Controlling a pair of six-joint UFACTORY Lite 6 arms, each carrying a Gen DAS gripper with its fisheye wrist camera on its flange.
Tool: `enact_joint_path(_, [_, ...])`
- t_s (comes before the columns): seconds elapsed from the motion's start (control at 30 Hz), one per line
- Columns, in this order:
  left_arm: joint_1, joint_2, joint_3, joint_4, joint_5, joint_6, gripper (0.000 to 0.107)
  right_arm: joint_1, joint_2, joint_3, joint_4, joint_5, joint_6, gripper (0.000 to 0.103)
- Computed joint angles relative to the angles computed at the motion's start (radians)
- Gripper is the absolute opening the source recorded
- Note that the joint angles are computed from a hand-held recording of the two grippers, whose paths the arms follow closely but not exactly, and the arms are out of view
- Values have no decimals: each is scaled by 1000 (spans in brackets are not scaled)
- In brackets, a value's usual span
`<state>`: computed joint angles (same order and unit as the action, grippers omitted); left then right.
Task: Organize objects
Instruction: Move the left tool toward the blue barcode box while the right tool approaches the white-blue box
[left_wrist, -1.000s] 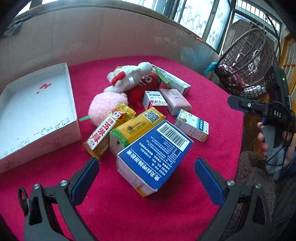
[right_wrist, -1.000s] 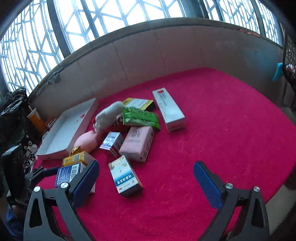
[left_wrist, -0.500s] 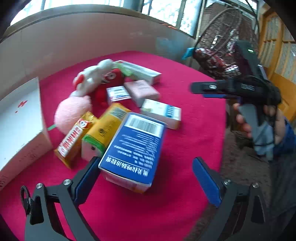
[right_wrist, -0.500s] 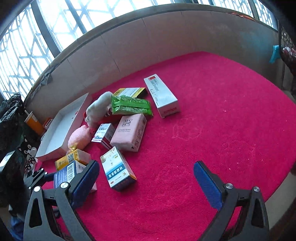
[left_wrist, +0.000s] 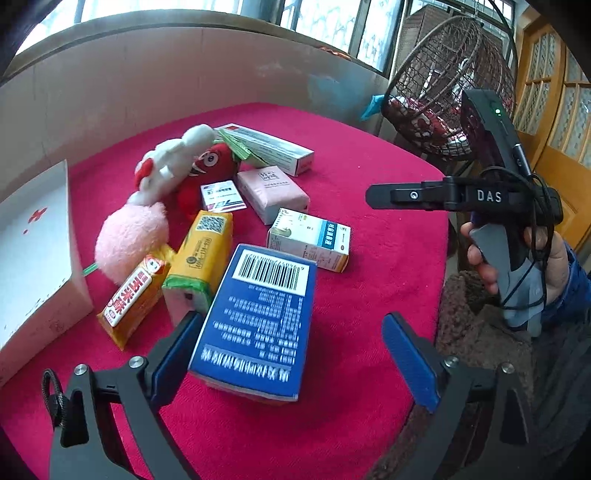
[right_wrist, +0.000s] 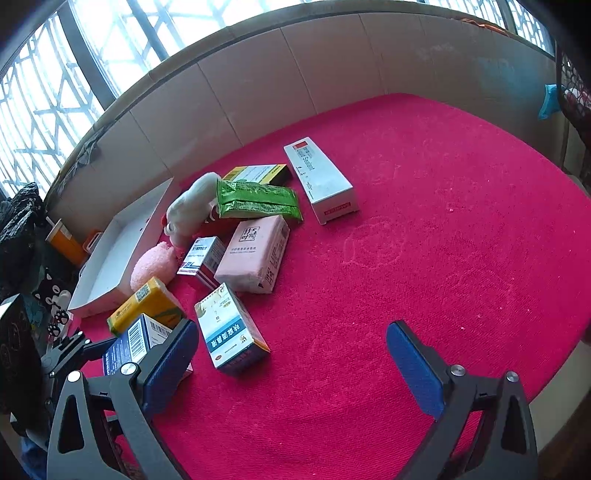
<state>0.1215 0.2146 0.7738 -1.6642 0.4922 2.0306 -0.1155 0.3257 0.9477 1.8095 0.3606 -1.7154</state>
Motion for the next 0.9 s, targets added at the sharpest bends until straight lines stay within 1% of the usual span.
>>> enact_joint_path(0.07, [-7, 36, 45, -19, -30, -12, 97, 0, 3, 1, 2, -1, 0, 103])
enact_joint_path(0.13, [-16, 73, 92, -102, -90, 12, 97, -3, 4, -1, 3, 0, -1, 103])
enact_joint_path(0.2, [-10, 110, 142, -155, -144, -8, 97, -4, 2, -4, 8, -1, -6, 103])
enact_joint_path(0.3, [16, 98, 134, -170, -131, -37, 97, -8, -1, -8, 23, 2, -22, 103])
enact_joint_path(0.4, [11, 21, 54, -256, -121, 73, 97, -9, 8, -3, 16, 5, -12, 103])
enact_joint_path(0.5, [26, -32, -9, -207, -59, 86, 97, -7, 14, -1, 7, 8, -4, 103])
enact_joint_path(0.57, [25, -40, -24, -168, -47, 78, 97, -4, 16, -1, 5, 8, -3, 103])
enact_joint_path(0.67, [-5, -38, -27, -128, -57, 43, 97, -6, 25, 3, -7, 20, -1, 103])
enact_joint_path(0.77, [-45, -37, -36, -191, -102, 91, 97, 0, 60, 32, -78, 54, 14, 103])
enact_joint_path(0.83, [-63, -42, -45, -257, -140, 123, 97, 33, 81, 54, -93, 26, -29, 103])
enact_joint_path(0.9, [-64, -39, -46, -300, -168, 123, 94, 84, 93, 65, -51, -35, -138, 103])
